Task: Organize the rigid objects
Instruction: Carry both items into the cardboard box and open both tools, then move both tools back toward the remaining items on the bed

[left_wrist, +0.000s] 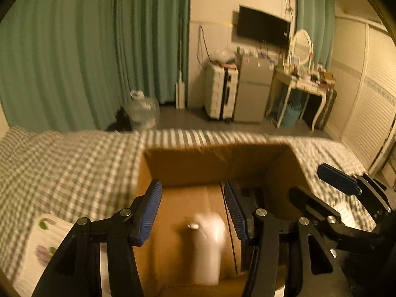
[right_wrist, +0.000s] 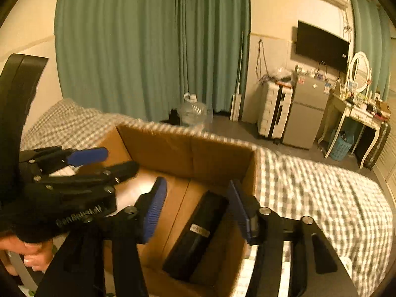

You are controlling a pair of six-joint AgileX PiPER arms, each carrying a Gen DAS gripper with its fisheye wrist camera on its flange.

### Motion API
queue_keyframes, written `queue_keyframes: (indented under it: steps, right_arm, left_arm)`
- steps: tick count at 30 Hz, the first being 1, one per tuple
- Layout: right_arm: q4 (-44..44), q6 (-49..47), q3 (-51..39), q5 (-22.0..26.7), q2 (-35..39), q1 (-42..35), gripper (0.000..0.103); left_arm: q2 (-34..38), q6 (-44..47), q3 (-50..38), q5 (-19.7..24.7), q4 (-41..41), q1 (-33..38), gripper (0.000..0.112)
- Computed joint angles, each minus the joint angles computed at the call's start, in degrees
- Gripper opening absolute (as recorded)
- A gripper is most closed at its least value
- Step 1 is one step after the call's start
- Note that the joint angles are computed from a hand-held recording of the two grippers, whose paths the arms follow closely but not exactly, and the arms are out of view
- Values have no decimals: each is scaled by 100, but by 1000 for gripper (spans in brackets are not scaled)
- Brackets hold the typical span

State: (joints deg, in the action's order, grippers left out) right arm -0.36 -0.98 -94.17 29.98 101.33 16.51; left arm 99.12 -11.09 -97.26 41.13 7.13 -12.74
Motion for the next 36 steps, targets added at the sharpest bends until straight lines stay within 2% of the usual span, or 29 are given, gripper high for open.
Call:
queue_keyframes:
  steps: [6, 12, 15, 20, 24, 29, 36]
  right_arm:
    - [-518, 573, -54, 244, -685, 160, 56]
    - [-1003, 1097, -113, 551, -1484, 481, 67]
    - [-1460, 1383, -294, 905, -1836, 789, 75]
    - [-2614, 2092, -518, 1524, -2381, 1518, 95]
    - [-3198, 2473, -578, 2100, -2726, 1974, 102]
    - [-3909, 2869, -431, 2675, -3133, 2713, 103]
    - [-5264, 3734, -129, 3634, -3549, 4051, 103]
  left_arm:
    - [-657, -309, -121, 287, 307, -3, 57]
    - [-1491, -304, -260, 620, 517, -73, 59]
    - [-1800, -355, -371, 830, 633, -160, 59]
    - [-2360, -179, -316, 951, 727, -169, 61]
    - [-2690, -188, -250, 1124, 886, -229, 63]
    - [-3106, -236, -117, 1395, 904, -434, 66]
    - [-3561, -1053, 271, 1608, 2046, -1569, 66]
